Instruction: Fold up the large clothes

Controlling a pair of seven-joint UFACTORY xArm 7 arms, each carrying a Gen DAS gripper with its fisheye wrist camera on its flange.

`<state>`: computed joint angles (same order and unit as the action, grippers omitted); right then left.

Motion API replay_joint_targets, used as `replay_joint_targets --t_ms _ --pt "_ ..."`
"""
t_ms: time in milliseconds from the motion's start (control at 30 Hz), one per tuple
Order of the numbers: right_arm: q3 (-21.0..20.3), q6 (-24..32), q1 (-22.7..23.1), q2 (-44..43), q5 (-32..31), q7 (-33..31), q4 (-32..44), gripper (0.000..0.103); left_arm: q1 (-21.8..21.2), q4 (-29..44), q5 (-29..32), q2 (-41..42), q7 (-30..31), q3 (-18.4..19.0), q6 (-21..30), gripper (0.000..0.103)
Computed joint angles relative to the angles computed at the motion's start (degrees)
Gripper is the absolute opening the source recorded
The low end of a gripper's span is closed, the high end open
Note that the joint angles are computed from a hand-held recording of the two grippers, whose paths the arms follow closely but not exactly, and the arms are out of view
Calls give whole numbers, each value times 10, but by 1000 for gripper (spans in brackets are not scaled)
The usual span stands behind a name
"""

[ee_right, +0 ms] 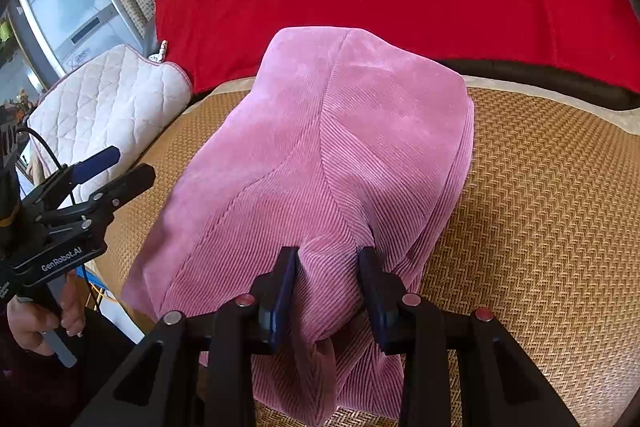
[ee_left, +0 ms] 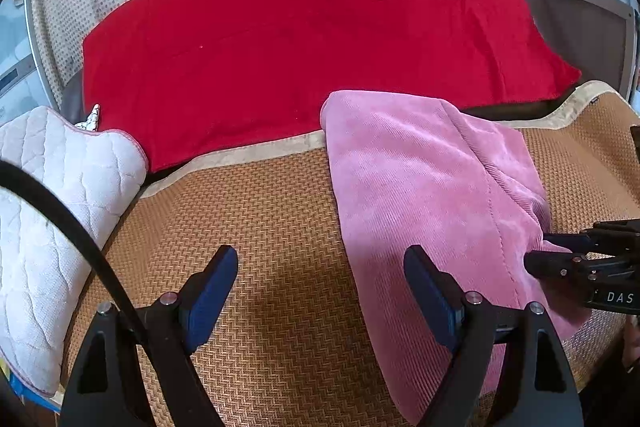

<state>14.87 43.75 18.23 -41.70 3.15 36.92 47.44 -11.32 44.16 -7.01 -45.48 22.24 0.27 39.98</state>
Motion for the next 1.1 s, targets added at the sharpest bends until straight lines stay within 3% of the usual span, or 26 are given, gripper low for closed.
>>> replay_joint_targets --t_ms 367,467,633,867,900,933,967,1100 --pt "-1 -1 2 2 1 1 0 38 2 1 1 0 0 0 12 85" --pt "-5 -3 4 3 4 0 -4 38 -2 1 3 23 7 -3 46 86" --pt "-2 4 2 4 0 -2 -2 39 -1 5 -11 35 5 7 58 88" --pt "29 69 -25 -28 -35 30 43 39 6 -1 -30 -66 -14 14 61 88" --pt "38 77 -31 -37 -45 36 50 43 6 3 -31 -82 -16 17 67 88" --pt "50 92 -39 -45 -56 46 63 64 6 10 -32 -94 -19 19 75 88" --pt "68 109 -54 -56 -74 59 77 73 9 20 -31 -104 -23 20 83 89" --pt "123 184 -98 -75 -138 71 148 73 31 61 -14 -129 -45 14 104 92"
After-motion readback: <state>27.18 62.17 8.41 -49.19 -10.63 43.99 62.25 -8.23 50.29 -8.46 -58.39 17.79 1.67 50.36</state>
